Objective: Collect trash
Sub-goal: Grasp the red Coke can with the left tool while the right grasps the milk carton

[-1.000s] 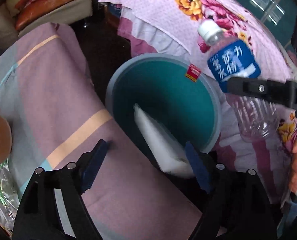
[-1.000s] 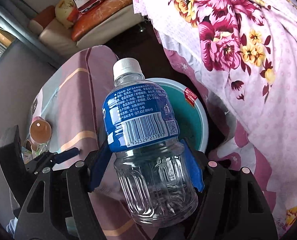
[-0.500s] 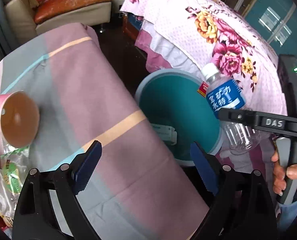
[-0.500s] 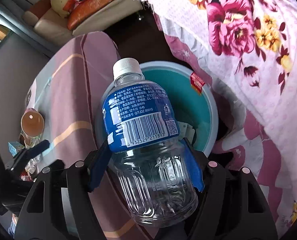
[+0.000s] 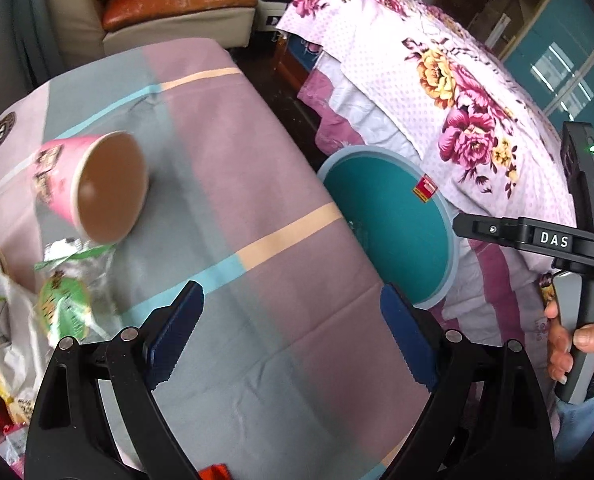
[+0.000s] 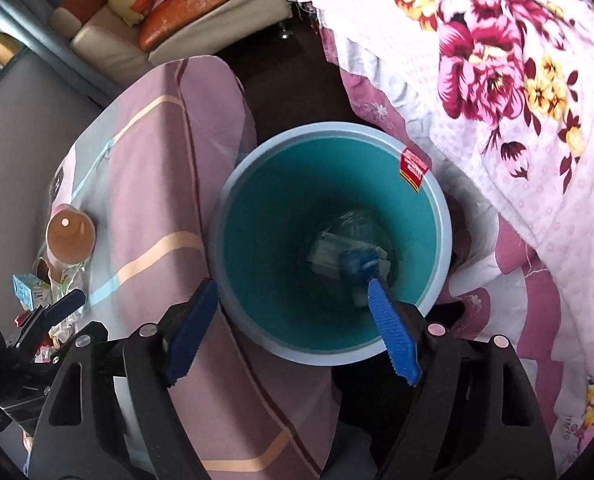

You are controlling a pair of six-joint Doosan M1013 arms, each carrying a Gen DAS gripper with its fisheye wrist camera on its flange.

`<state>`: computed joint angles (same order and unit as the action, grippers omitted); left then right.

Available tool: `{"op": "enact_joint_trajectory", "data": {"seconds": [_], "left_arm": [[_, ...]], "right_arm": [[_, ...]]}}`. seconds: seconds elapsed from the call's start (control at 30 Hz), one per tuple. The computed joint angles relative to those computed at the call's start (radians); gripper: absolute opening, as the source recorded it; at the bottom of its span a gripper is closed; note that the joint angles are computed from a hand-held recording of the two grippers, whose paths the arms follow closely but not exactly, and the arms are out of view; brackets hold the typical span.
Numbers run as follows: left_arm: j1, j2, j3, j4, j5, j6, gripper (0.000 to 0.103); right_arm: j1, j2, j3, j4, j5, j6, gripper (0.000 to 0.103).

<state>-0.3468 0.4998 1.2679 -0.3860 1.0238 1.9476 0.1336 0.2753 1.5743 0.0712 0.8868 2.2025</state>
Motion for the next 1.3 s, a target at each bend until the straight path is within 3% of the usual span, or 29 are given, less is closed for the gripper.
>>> {"op": "enact_joint_trajectory", "data": {"seconds": [0.33,0.63,0.93,1.3], "left_arm": [[0.059,-0.067,0.078,-0.026,-0.041,0.007,0.09],[0.13,-0.129,0.145,-0.031,-0.103,-0.015,0.09],[0.224,-0.161,0.171,-0.021,-0.163,-0.09,0.09],[0.331,-0.15,0.191,0.015,-0.191,-0.209,0.09]], "right_arm": [[0.07,-0.006,-0.045,-0.068,0.045,0.017,0.076],[0.159,0.032,-0.127,-0.103,0.108,-0.035,0.077],[0.229,0.106,-0.246,-0.092,0.152,-0.168,0.077],[0.305,0.268,-0.511,-0.097,0.313,-0.392,0.077]]}}
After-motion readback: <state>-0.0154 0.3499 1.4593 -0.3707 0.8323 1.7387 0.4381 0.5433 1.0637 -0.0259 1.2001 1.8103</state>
